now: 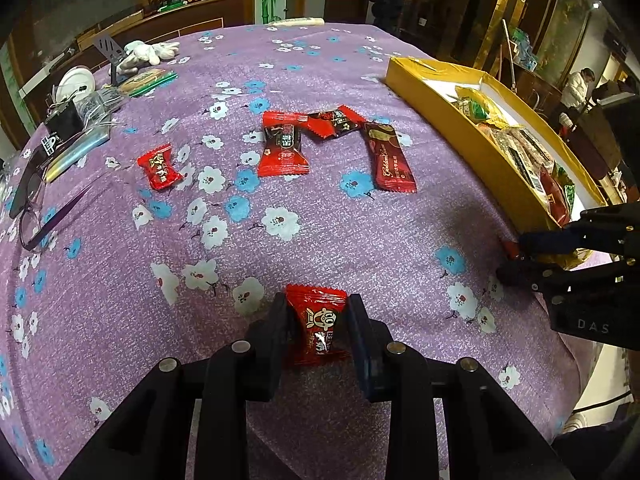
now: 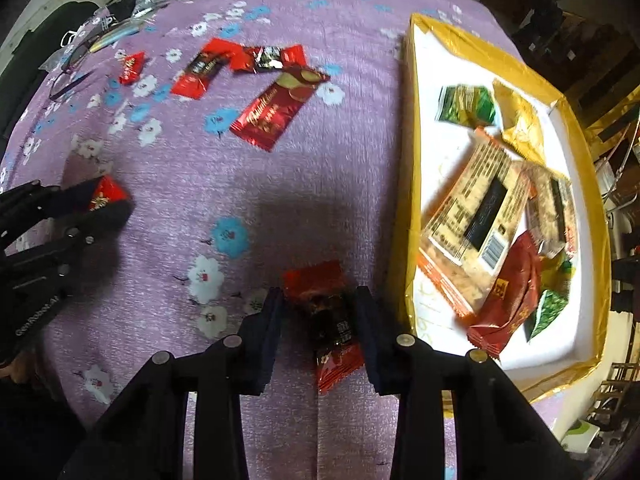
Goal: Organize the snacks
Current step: 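Grasp a small red candy with the left gripper while the right grasps another red candy, then carry both red candies toward the white tray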
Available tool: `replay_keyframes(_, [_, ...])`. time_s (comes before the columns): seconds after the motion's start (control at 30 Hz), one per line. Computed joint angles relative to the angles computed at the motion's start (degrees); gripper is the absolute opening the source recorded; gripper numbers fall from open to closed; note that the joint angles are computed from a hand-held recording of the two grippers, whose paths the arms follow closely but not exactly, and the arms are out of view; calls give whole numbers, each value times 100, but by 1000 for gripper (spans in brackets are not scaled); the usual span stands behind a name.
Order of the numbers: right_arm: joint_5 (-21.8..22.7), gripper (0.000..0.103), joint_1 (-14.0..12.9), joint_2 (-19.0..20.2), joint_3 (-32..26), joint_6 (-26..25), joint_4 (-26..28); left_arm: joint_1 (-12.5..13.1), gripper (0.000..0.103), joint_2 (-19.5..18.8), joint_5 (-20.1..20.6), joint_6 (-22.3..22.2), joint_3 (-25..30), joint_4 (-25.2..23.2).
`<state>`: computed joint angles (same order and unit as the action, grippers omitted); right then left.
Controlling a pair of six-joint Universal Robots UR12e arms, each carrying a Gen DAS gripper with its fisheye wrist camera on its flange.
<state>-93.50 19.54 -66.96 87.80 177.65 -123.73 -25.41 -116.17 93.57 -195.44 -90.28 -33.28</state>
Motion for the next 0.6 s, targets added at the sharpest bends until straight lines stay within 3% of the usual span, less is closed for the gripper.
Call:
replay_keyframes(0.37, [827,29,-11,-82,103,-265,-89,-41,30,-43,-41,10,91,-50])
replay_keyframes(0.6, [622,31,49,-108,144,-439,-186,-74,30,-74,50,11,151,-156])
